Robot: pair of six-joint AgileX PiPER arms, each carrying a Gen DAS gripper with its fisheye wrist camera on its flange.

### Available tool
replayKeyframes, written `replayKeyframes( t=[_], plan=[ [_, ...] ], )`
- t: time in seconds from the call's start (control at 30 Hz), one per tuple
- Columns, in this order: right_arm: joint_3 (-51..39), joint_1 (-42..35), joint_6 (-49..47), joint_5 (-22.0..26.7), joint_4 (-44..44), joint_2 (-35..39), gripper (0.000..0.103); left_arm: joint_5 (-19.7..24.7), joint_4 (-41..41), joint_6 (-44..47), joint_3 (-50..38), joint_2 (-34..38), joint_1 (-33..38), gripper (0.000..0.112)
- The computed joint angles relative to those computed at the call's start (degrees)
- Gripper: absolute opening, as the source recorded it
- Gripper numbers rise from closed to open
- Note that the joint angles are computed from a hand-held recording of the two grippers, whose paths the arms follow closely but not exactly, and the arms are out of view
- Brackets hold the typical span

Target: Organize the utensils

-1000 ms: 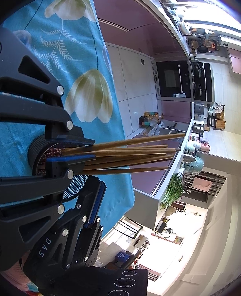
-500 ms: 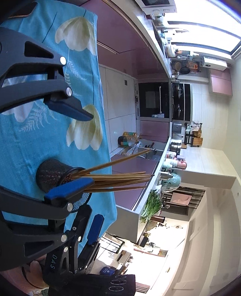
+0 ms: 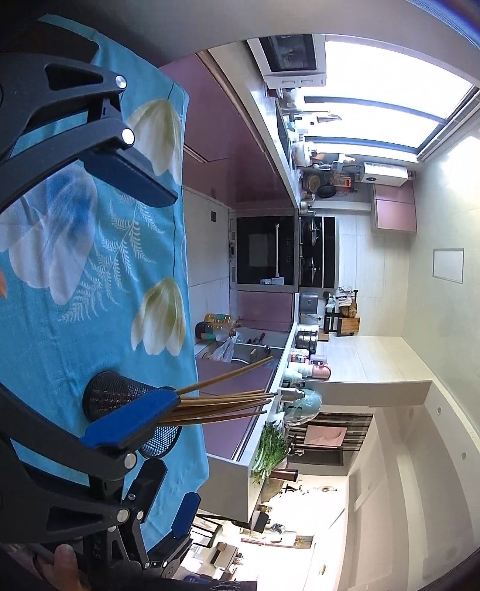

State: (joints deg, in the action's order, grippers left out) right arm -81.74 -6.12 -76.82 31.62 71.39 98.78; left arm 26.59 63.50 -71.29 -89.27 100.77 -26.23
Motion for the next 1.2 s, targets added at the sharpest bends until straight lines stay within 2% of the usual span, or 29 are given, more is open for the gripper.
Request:
replayKeyframes(
  t=[0.1,0.2,0.37,0.83,1.2],
  plan=[
    [2.49,0.39,-3.31,-1.99,3.58,-1.4,0.096,1.35,7.08,-7.28,2.9,-1.71,-0.84,0.097],
    [4.71,1.18,-6.52,-3.67,6.83,-2.66,0.096,4.59,13.8,-13.03,4.9,-2.56,-2.58,0.097],
    [7.64,2.2,-11.06,-6.24,11.51,-4.55,0.096,7.54,17.72,-16.91,6.58,-3.47,-4.06,0.097],
    [10.62,2.88,-16.28,-7.29,16.9,-6.54,0.096,11.38,20.77,-20.89,9.08,-5.02,-5.59,0.097],
    [10.76,2.98,-16.3,-7.5,17.01,-6.61,0.096,12.41,21.63,-21.76,9.49,-4.88,-5.88,0.097]
  ],
)
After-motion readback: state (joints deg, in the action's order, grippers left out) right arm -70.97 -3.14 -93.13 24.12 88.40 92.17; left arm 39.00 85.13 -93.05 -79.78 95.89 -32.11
